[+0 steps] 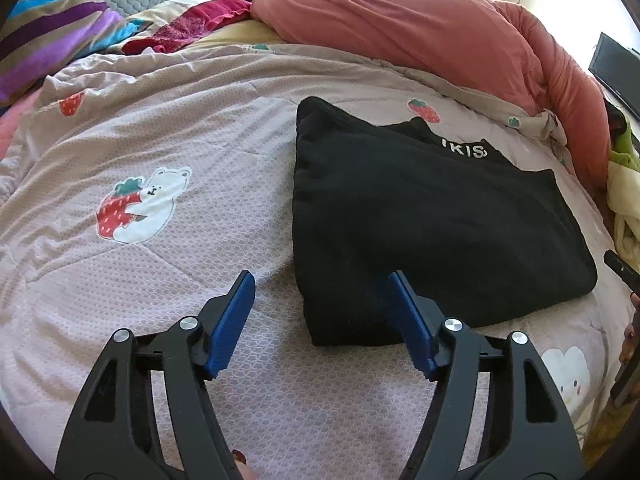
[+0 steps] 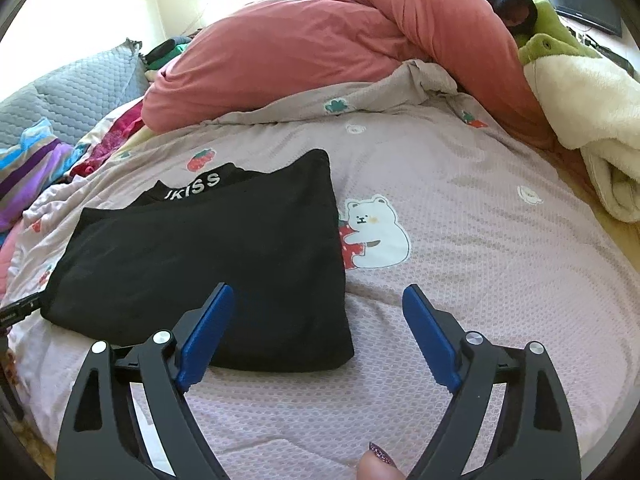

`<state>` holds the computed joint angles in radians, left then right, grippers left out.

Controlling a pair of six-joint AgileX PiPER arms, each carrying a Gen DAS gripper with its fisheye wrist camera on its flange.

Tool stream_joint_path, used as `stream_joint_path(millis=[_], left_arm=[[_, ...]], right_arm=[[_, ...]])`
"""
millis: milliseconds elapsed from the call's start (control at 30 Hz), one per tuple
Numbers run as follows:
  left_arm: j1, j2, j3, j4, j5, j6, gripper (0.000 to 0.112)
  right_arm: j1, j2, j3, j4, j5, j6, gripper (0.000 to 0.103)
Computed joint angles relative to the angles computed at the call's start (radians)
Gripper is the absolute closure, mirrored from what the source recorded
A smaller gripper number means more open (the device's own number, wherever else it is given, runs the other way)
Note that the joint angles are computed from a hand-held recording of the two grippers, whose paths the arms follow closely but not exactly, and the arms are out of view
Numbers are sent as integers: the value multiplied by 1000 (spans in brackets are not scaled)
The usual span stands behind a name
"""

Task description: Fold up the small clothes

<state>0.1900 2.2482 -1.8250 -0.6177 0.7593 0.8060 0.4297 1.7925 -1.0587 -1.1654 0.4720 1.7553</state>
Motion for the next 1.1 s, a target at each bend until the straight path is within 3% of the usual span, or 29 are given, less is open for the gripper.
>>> stream_joint_path(millis=[300,633,1100], left_arm=[[16,-18,13,-46,1,40,47],[30,-18,1,-54,-16,28,20],[44,-2,-46,-9,-34,-41,19]], right_arm=[[37,-4,-25,17,21,-28,12],[93,33,-112,70,24,-126,9],[189,214,-385,275,15,-433,7]])
